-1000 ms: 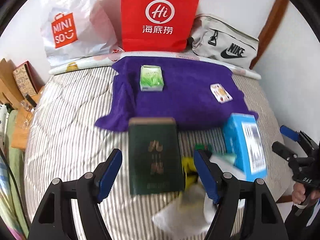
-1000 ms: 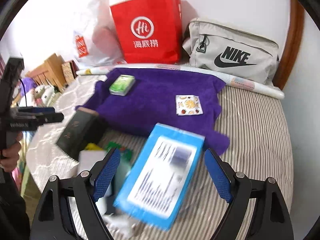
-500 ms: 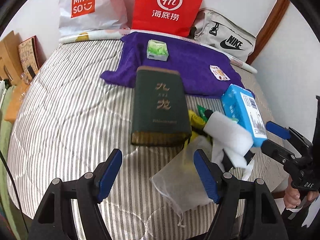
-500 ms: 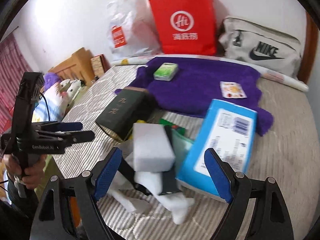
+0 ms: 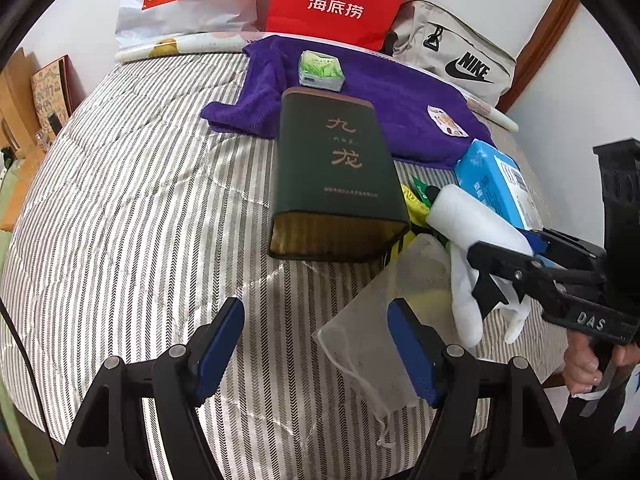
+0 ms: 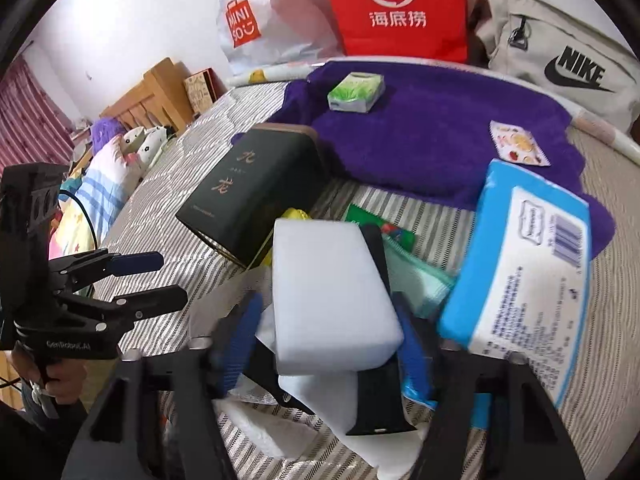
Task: Organize soft objects
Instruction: 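Grasp the white sponge with the right gripper, then grasp the white mesh bag with the left gripper while the right gripper holds the sponge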
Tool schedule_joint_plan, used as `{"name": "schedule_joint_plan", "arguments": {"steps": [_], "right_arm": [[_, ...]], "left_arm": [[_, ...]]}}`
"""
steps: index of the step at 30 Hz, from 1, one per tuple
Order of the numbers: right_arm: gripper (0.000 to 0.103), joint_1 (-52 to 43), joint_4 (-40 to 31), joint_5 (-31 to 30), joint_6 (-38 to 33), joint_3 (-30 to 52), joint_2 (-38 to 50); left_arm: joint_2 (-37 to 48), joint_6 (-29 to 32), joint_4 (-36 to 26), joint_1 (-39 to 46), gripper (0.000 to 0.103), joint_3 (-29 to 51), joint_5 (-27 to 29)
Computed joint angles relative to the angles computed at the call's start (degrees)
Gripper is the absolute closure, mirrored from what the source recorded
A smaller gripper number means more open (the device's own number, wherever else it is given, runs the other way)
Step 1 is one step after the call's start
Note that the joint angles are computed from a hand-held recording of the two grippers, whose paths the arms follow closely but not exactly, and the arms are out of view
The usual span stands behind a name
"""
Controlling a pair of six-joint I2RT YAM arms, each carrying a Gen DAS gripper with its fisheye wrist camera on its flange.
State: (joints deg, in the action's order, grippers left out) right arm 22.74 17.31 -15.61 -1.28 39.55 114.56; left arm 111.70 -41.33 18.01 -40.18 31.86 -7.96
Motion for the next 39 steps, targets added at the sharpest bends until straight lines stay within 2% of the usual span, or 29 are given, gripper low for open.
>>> {"name": "schedule_joint_plan", "arguments": {"steps": [5, 12, 16, 19, 20, 22, 25, 29, 32, 33, 35, 37, 39], "right_arm": [[0.051, 0.00, 4.65, -0.54, 0.24, -4.35, -3.08], [0.051, -3.10, 9.08, -2.74, 1.16, -13.27, -12.15], [0.051, -6.38, 11.50, -4.56, -0.43, -18.27, -14.84], [0.051, -8.72, 13.13, -5.43, -2.46, -21.84, -15.55], [0.051, -9.39, 13.76, -5.62, -3.15, -22.92, -15.81], [0.051, -11.45, 15.52, -6.48, -5.04, -25.75, -16.54], [0.051, -15.55, 20.33, -9.11, -8.35, -30.42, -15.82], [0.051, -21.12, 28.54, -12.11, -12.14, -34.73, -10.14], [0.051, -23.92, 34.69, -13.26, -13.41, -35.49, -3.30], [0.051, -24.41, 36.46, -13.18, -13.23, -35.37, -1.24], [0.051, -24.96, 38.57, -12.98, -13.10, -34.68, 1.97], [0.051, -25.21, 41.26, -11.72, -12.30, -33.54, 5.72], [0.051, -25.92, 41.73, -11.34, -11.38, -32.17, 8.23]], "left_arm": [[0.62, -0.41, 3.41, -0.91, 0.031, -2.00, 0.70], [3.67, -1.85, 8.92, -2.70, 0.031, -2.96, 2.82], [7.76, -2.47, 13.05, -2.11, 0.031, -1.64, 5.62], [11.75, -1.81, 21.76, -1.02, 0.030, -1.79, 11.32], [12.29, -2.01, 22.04, -1.23, 0.028, -1.35, 11.63], [12.33, -1.71, 21.72, -2.51, 0.025, -0.58, 9.91], [12.17, -0.76, 16.13, -4.44, 0.025, 2.51, 7.11], [12.30, -0.33, 9.80, -7.00, 0.021, 6.23, 3.00], [12.87, -0.31, 2.76, -9.35, 0.020, 10.61, -1.08], [13.07, -0.70, 2.17, -9.81, 0.021, 11.22, -2.12], [13.10, -1.68, 4.93, -9.98, 0.033, 10.16, -2.64], [12.96, -1.95, 7.00, -9.68, 0.064, 9.03, -1.47], [12.33, -2.11, 10.54, -9.22, 0.078, 6.32, -0.01]]}}
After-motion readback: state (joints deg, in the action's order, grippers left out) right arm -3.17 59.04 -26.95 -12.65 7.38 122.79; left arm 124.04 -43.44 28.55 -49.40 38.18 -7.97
